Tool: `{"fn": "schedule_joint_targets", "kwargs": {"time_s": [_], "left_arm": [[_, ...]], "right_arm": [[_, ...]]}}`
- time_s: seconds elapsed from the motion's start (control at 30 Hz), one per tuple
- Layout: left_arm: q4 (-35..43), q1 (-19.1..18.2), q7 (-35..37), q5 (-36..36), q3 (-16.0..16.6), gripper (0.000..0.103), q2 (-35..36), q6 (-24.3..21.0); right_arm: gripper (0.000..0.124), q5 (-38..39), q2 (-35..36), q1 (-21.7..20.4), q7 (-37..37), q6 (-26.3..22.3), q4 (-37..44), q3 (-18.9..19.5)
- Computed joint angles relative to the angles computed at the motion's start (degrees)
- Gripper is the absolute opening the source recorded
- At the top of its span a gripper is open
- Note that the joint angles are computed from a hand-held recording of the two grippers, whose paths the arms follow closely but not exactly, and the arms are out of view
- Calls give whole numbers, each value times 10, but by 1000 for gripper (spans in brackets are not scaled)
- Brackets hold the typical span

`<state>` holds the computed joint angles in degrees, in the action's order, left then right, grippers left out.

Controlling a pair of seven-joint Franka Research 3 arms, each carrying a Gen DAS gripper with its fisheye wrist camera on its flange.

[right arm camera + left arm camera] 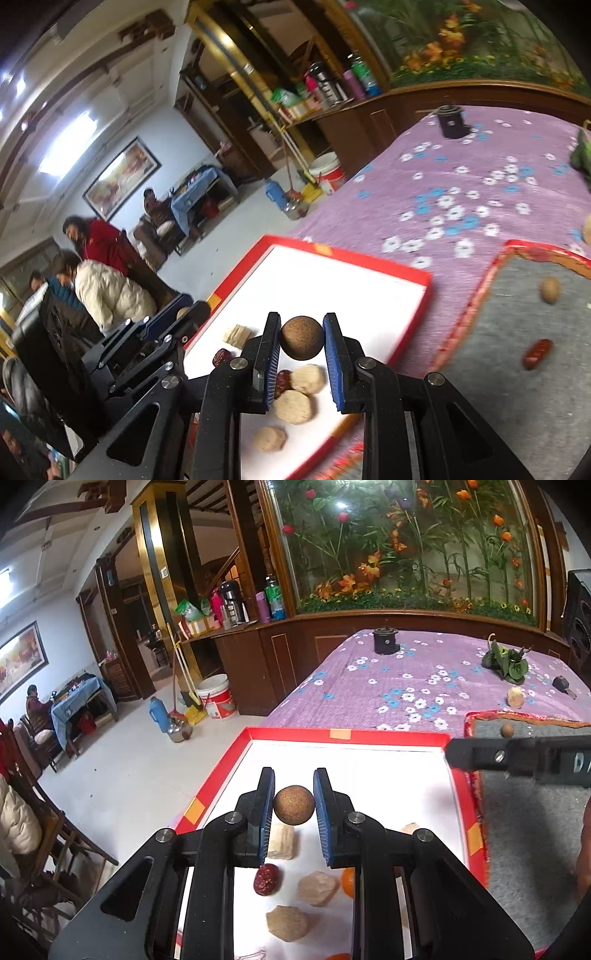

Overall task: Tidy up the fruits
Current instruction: 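Carry both brown fruits over the red tray, then open both grippers to drop the fruits into the red tray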

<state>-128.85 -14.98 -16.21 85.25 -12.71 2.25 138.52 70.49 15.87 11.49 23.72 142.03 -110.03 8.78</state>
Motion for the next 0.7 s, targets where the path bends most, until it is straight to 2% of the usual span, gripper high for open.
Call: {"fn": "schedule_joint_targets", "kwargs": {"time_s": [0.27, 0.47, 0.63, 0.7], "left_arm": [[-9, 8, -5, -6, 6, 21, 5, 11], [3, 4, 20, -27, 6, 21, 19, -2], [16, -4, 48, -45, 6, 22, 30, -20], [22, -8, 59, -55, 6, 34, 33, -23]], "right_arm": [[22, -48, 36, 11, 38, 9, 24, 7], [22, -71, 57, -1, 62, -25, 50, 13], [24, -50, 54, -21, 51, -53, 54, 15], [24, -43, 48, -30, 42, -55, 55, 10]]}}
